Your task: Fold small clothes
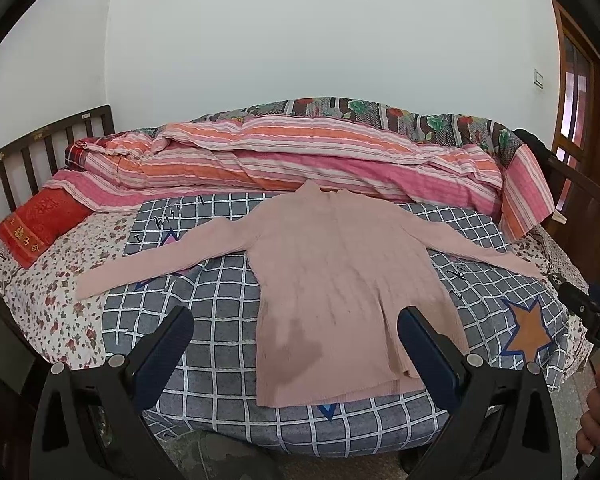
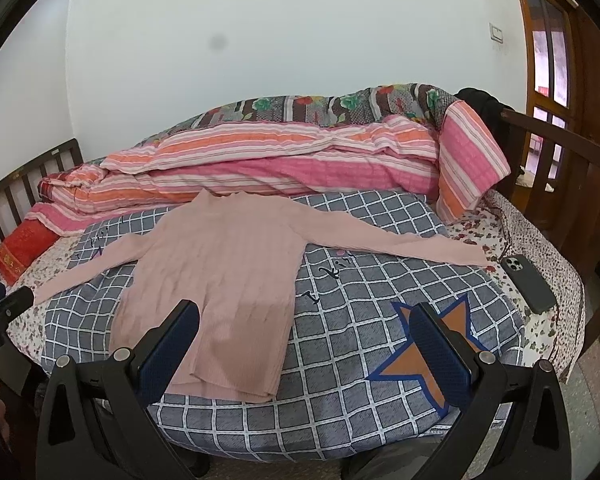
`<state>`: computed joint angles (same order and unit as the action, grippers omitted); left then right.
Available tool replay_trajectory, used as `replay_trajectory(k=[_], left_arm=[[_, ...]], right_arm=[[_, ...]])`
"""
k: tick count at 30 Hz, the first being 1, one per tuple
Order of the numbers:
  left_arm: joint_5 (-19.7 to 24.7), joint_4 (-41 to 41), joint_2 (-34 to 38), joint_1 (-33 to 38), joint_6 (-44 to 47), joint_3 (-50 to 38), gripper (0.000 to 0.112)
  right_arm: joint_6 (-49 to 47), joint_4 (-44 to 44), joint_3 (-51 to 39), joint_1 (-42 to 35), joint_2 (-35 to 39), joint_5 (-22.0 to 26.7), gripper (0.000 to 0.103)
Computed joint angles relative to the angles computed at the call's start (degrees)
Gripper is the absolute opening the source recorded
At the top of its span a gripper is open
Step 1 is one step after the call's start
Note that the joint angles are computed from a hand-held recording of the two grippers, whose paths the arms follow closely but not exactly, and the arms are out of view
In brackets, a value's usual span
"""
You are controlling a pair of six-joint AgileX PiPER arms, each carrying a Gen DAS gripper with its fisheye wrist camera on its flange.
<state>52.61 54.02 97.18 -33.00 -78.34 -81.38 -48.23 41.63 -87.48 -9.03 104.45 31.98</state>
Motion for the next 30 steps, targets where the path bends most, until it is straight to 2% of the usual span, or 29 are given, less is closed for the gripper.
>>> replay_trajectory(k=[8, 16, 21, 23, 25, 27, 28, 30], left_arm=[[-3.36, 0.56, 0.46, 2.7, -0.53, 0.56, 0.102], [-11.51, -0.13, 2.11, 10.47, -0.4, 3.6, 0.102], [-20.54, -5.91, 5.42, 19.5, 2.47, 5.87, 0.102], [-23.26, -7.45, 7.05, 22.65, 2.43, 7.08, 0.102], [-28.8, -8.17, 8.42, 26.65, 1.44, 9.63, 0.102], [-31.92, -8.18, 10.07, 29.62, -0.3, 11.22, 0.098], [-34.03, -10.27, 11.31, 31.79, 0.67, 11.76, 0.095], [-39.58, -19.96, 13.35, 36.47, 8.7, 12.8, 0.086]], right_arm=[[-0.61, 0.31, -1.94, 0.75, 2.01, -0.31, 0.103], [1.48, -1.69, -6.87, 2.11, 7.71, -0.47, 0.103], [3.79, -3.46, -9.94, 3.73, 13.57, -4.17, 0.103], [6.51, -6.33, -12.31, 4.51, 16.57, -4.65, 0.103], [11.28, -11.48, -15.22, 5.44, 19.95, -4.81, 0.103], [13.26, -13.92, -17.31, 6.02, 22.4, -4.4, 0.102], [15.49, -16.49, -19.44, 6.45, 24.28, -3.12, 0.1], [17.66, -18.53, -22.6, 6.87, 26.87, -0.87, 0.095]])
